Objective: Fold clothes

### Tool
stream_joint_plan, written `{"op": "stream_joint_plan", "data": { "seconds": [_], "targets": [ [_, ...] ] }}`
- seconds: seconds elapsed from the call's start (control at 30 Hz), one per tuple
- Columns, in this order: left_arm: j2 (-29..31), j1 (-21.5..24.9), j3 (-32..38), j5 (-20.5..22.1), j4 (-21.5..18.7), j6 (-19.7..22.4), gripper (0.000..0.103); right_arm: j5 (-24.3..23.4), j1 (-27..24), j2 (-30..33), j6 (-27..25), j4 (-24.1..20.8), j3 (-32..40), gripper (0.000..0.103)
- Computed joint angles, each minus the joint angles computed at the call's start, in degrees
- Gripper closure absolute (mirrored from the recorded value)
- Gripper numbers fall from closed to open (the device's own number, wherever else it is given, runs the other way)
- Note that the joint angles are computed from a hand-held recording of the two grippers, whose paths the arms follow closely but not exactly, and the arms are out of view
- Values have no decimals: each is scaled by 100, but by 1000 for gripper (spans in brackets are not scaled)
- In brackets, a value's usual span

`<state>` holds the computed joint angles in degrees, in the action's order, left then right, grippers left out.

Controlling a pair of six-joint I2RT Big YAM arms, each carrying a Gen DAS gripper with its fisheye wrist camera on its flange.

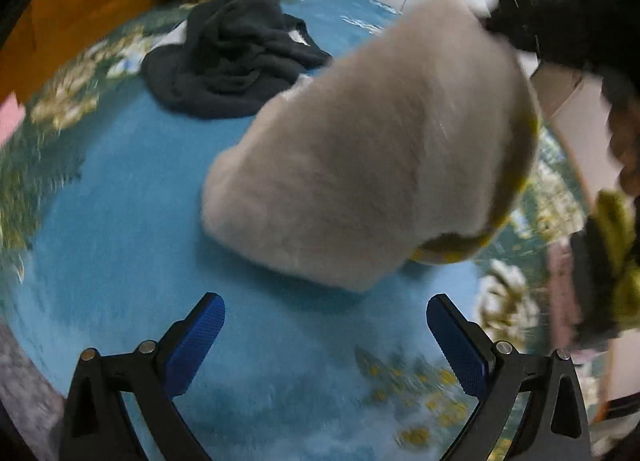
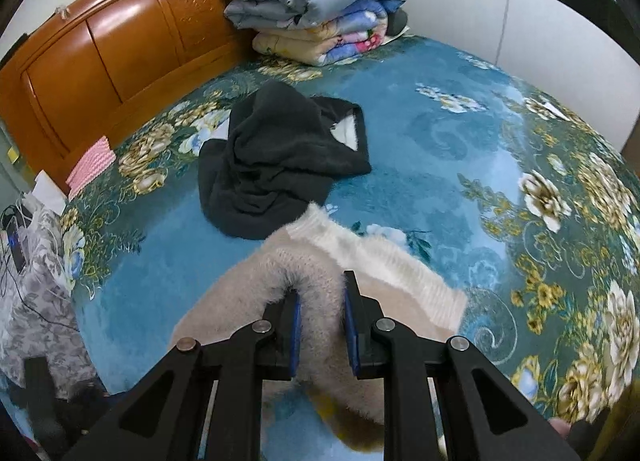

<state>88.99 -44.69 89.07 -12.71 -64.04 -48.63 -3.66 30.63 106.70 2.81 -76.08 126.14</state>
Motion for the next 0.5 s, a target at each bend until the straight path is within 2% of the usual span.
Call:
{"op": "stream_joint_plan", "data": {
  "seconds": [0.1, 0.23, 0.33, 0.43, 0.5],
  "targets": [
    [526, -123, 508, -651, -372, 152, 1, -160, -46, 400, -171, -391, 604, 84],
    [1105, -250, 1126, -1245, -700, 397, 1, -343, -88, 766, -376, -697, 1149, 84],
    [1618, -319, 1747, -1960, -1486, 472, 1, -401, -110, 847, -592, -763, 1261, 84],
    [1694, -253, 1843, -2124, -1726, 353, 0, -649, -204, 854, -519, -793, 1269, 84],
    [1516, -194, 1675, -2037, -1582, 216, 0, -801, -281, 818, -444, -775, 1212, 84]
  ]
}}
